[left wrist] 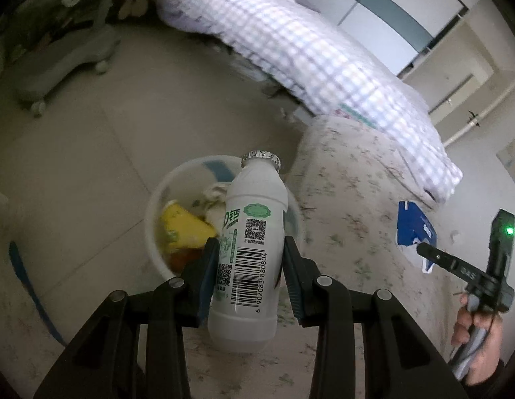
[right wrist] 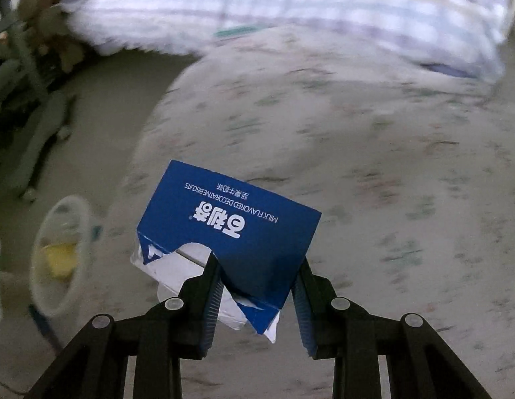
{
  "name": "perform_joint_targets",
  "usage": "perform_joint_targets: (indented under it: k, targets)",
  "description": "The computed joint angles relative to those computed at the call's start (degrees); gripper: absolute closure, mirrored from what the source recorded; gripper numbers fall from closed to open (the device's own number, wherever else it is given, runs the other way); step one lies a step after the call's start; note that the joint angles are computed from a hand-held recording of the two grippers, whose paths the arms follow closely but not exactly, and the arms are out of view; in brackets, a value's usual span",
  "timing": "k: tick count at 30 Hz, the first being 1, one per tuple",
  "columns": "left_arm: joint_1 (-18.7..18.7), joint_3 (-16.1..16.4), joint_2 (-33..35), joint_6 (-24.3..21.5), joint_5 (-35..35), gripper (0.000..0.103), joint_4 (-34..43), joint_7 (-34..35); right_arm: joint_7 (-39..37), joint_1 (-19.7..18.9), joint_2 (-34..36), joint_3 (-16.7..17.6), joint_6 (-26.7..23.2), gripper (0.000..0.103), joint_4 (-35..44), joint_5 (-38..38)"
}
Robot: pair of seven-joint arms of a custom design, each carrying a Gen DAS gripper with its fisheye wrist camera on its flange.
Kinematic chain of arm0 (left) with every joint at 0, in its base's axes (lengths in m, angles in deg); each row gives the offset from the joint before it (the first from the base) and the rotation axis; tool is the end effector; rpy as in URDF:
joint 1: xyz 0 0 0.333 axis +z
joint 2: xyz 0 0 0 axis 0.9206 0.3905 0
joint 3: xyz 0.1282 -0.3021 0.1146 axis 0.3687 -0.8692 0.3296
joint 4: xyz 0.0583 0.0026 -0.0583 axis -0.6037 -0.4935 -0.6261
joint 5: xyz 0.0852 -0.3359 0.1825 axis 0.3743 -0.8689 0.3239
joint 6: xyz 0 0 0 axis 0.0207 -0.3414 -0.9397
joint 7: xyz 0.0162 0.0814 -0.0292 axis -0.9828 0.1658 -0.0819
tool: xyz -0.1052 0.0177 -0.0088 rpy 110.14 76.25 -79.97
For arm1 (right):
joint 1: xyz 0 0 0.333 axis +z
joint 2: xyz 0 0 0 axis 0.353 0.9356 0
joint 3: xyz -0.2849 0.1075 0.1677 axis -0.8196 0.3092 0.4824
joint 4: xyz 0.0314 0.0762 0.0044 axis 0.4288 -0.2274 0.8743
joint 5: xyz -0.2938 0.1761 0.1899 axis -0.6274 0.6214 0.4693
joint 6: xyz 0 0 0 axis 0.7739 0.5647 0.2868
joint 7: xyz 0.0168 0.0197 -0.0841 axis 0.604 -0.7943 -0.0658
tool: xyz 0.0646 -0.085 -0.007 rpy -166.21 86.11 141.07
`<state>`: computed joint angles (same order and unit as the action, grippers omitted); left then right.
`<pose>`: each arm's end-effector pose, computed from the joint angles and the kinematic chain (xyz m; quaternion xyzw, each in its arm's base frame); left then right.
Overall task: Collect trash
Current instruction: 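Grasp the blue box with the right tool while the left tool holds the bottle, then drop the white bottle into the wastebasket with the left tool while the right tool carries the box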
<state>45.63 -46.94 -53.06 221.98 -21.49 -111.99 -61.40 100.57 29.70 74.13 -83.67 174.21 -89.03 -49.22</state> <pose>0.5834 -0.3107 0.4155 -0.7982 0.5194 -0.2968 0.0707 0.6371 0.1266 0.4542 -0.7359 0.6341 -0.0841 0.2220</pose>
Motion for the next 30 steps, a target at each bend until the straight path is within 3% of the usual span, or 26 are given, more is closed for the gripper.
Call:
perform_joint_targets:
  k: [8,10,12,21,30]
  targets:
    - [-0.26,1.12,3.61,0.60,0.79,0.059,2.99,1.08,-2.02,3.05,2.08,2.99,1.57,0.068,1.22,2.23]
    - [-1.65,2.61,3.26,-3.70,1.89,0.028,3.66,-0.05,-2.12,3.76,2.82,3.40,1.93,0.067,1.65,2.42]
    - [-3.10,4.37,2.38,-5.20,5.75,0.020,3.09,-3.43,-2.09,4.32,3.48,3.71,2.22,0.067,2.04,2.50]
    - [0.69,1.25,-3.44,-11.50,9.85,0.017,-2.87,-8.73,-0.70,6.23,6.56,4.40,1.60,0.067,5.00,1.63]
    - [4.11,-1.50,-7.79,-11.93,12.45,0.008,-8.35,-11.45,0.89,8.24,9.28,5.56,1.11,0.067,7.42,1.35]
